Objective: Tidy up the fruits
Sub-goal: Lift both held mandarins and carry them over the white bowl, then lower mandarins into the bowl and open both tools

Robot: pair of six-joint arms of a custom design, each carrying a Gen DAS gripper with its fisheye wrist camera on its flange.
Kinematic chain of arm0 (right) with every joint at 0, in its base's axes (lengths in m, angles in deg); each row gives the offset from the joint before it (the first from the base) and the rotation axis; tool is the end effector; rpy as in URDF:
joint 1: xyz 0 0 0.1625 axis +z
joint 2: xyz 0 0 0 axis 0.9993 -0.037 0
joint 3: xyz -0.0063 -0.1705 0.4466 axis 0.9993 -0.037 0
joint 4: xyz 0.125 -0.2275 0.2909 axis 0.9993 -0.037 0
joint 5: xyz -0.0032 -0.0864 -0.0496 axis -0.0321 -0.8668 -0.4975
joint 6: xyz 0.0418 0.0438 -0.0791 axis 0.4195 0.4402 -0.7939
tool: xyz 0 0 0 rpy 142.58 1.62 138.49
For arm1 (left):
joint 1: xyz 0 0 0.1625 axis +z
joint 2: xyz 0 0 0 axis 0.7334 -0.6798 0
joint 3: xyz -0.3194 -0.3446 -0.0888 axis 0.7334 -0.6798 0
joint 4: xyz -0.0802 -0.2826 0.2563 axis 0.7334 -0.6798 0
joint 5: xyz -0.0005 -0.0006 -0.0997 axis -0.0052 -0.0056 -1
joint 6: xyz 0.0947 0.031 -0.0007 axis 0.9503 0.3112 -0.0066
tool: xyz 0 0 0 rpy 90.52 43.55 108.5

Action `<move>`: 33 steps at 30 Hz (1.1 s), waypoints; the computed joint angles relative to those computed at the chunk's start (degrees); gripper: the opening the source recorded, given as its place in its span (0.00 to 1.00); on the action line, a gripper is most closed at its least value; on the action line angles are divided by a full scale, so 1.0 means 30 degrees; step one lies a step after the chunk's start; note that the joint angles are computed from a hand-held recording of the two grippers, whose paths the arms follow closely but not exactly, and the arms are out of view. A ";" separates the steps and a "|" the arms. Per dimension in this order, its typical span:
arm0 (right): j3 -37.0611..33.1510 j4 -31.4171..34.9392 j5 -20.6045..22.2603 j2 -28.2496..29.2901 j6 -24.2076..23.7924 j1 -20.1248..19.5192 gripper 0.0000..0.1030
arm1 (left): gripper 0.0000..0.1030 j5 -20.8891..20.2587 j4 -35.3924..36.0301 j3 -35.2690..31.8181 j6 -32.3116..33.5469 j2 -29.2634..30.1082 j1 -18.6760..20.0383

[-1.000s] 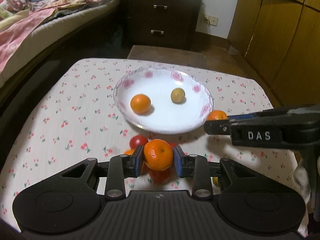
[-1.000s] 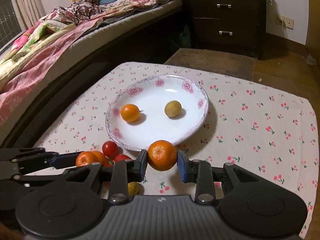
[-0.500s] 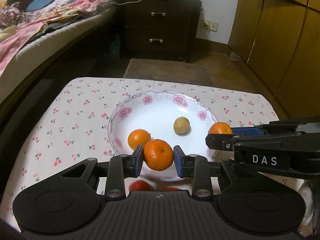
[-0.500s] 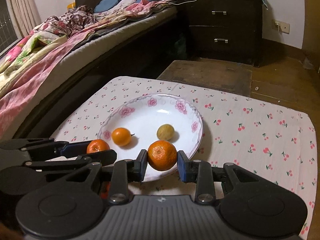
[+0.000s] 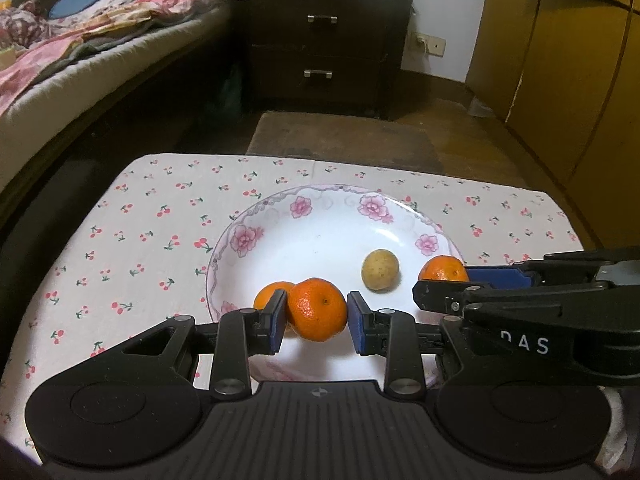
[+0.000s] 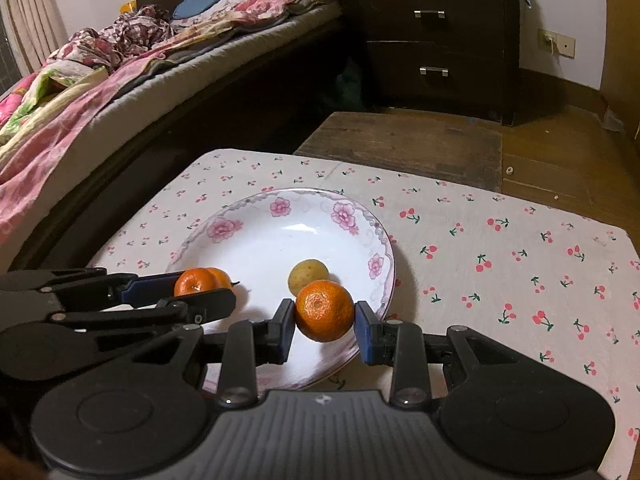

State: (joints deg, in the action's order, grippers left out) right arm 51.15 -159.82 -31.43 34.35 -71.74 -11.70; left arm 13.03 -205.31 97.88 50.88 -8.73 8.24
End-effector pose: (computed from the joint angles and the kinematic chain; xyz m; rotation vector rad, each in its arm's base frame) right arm -0.0842 -0.8450 0.2352 0.4942 -2.5012 0.8556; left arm -0.3236 -0.8219 -0.1334 0.6656 2.3413 -0.7748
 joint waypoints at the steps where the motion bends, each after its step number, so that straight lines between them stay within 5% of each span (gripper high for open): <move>1: -0.0112 0.0082 -0.0005 0.0057 0.0034 0.0000 0.29 | 0.39 0.0059 0.0072 -0.0234 0.0123 0.0111 0.0014; 20: -0.0699 0.0318 -0.0057 0.0457 -0.0326 0.0022 0.30 | 0.40 0.0232 0.1193 -0.1204 -0.0434 0.0479 0.0189; 33: -0.0609 0.0320 0.0352 0.0285 -0.0084 -0.0054 0.31 | 0.58 0.0706 0.1187 -0.1286 -0.0736 0.0431 0.0169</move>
State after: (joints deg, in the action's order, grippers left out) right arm 49.32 -158.86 -30.38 35.20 -72.00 -11.86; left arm 15.15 -201.75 94.03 48.68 -7.44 8.74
